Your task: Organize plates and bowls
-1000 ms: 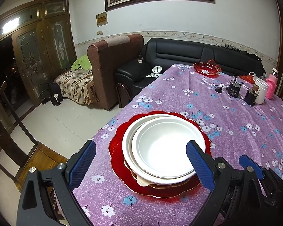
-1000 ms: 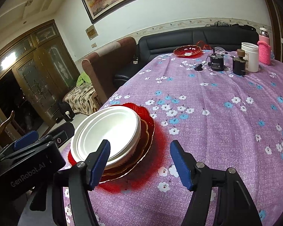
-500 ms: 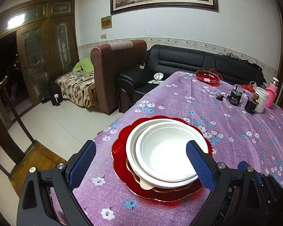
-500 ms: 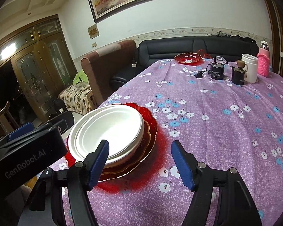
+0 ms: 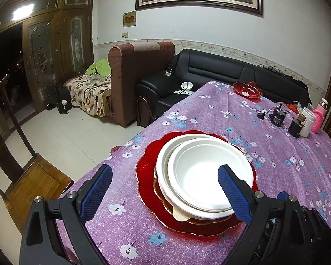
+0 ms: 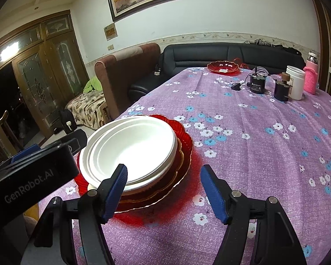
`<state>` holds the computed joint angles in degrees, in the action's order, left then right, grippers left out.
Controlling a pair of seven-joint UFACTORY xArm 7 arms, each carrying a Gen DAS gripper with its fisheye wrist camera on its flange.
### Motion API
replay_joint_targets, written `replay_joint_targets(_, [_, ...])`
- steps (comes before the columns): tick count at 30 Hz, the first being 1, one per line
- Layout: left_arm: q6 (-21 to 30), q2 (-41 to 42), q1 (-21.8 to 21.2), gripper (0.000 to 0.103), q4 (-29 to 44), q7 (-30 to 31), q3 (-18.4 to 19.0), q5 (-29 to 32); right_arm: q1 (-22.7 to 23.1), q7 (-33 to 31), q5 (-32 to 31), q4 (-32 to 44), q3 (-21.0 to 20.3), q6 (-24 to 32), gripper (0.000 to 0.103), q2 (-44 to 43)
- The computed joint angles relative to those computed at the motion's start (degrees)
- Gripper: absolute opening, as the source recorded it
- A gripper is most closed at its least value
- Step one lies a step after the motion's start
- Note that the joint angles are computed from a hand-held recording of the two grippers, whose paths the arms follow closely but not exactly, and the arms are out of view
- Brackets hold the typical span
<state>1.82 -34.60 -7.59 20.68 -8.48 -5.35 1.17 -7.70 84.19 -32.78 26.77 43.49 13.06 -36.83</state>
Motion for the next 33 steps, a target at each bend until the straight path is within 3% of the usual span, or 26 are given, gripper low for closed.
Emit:
replay_joint_targets(5, [-1.3,-0.6,0.8,0.096,-0.9,-0.4,-0.2,0.0,-0.8,0.6,-0.9,0.8,1.4,0.8,0.074,0.2])
replay_joint_targets(11, [-5.6,-3.2,5.1,0.096,-3.2,-3.3,-3.9,0.5,-0.8,1.4,-1.8,0.8,1.9,1.3,0.074,-0.7])
replay_joint_targets(13, [-6.7,-4.4,4.4,0.103,-3.8,-3.5,-2.7,0.4,-0.6,1.6,-1.9,0.5,1.8,1.2,0.074,-1.2])
replay_joint_targets(15, [-7.5,-5.4,1.3,0.103,-4.6,-2.7,0.7,0.1,-0.5,1.6,-1.9,0.3,1.6,1.1,0.074,-1.3])
replay_joint_targets(21, [-5.3,-5.3,0.7,0.103,-3.6,-2.1,1.1,-0.2,-0.5,1.2,-2.0,0.2,1.8,0.9,0.074,-1.8])
replay_joint_targets(24, [-2.7,-4.7,-2.2,0.103,-2.5,-0.7,3.6,-0.7,-0.3,0.3,-2.4,0.6,2.3,2.0,0.074,-2.5])
replay_joint_targets(30, [-1.3,-3.7,-0.3,0.103,-1.7,-0.6,1.4,-0.6,-0.1,-0.2,-2.6,1.0,2.4,2.1,0.076,-2.2])
replay_joint_targets(33, [-0.1,-2.9,-3.4,0.103,-1.1,1.5,4.3,-1.0,-0.5,-0.2,-2.8,1.0,2.7,1.4,0.076,-1.4])
